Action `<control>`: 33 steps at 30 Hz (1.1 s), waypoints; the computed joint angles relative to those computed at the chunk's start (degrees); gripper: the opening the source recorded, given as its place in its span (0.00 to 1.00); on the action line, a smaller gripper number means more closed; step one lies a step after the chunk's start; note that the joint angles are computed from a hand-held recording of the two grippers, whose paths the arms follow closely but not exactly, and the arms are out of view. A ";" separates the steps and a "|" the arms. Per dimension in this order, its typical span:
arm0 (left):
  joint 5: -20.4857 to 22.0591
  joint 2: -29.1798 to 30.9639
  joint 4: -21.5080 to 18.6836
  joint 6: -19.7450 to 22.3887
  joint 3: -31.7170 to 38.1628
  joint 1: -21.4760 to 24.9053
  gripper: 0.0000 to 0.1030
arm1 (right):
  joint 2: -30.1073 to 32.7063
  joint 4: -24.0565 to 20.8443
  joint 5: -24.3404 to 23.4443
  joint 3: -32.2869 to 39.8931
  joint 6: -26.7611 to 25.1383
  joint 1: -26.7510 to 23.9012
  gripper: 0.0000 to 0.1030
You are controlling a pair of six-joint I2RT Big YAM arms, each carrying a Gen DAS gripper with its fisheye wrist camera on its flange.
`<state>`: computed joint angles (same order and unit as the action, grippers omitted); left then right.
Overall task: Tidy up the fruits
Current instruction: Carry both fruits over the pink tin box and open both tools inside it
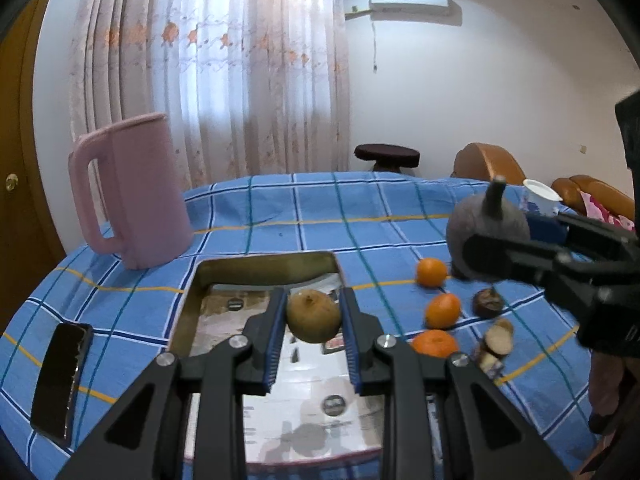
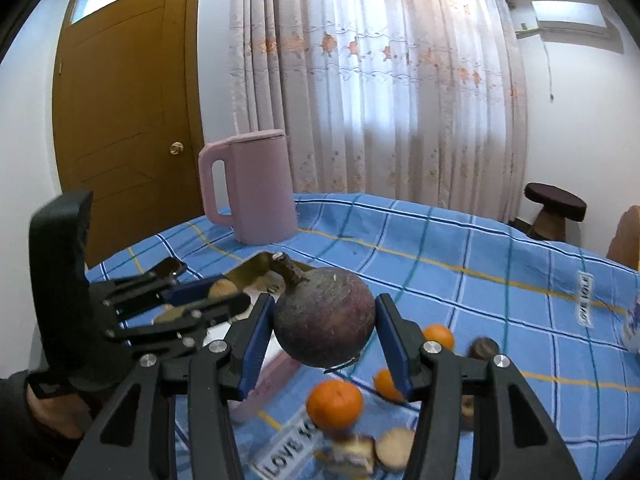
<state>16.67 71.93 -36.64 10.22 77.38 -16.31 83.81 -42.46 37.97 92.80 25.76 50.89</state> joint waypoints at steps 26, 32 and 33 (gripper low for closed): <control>0.87 8.43 -6.82 1.83 6.37 5.85 0.27 | 17.05 -6.70 -12.82 16.35 -1.15 -3.87 0.52; 0.49 9.50 -7.72 2.00 6.99 6.03 0.27 | 18.06 -8.16 -13.80 17.10 -0.84 -4.04 0.52; 0.17 9.44 -7.48 1.82 6.91 6.02 0.27 | 18.09 -8.25 -14.06 17.07 -0.82 -4.08 0.52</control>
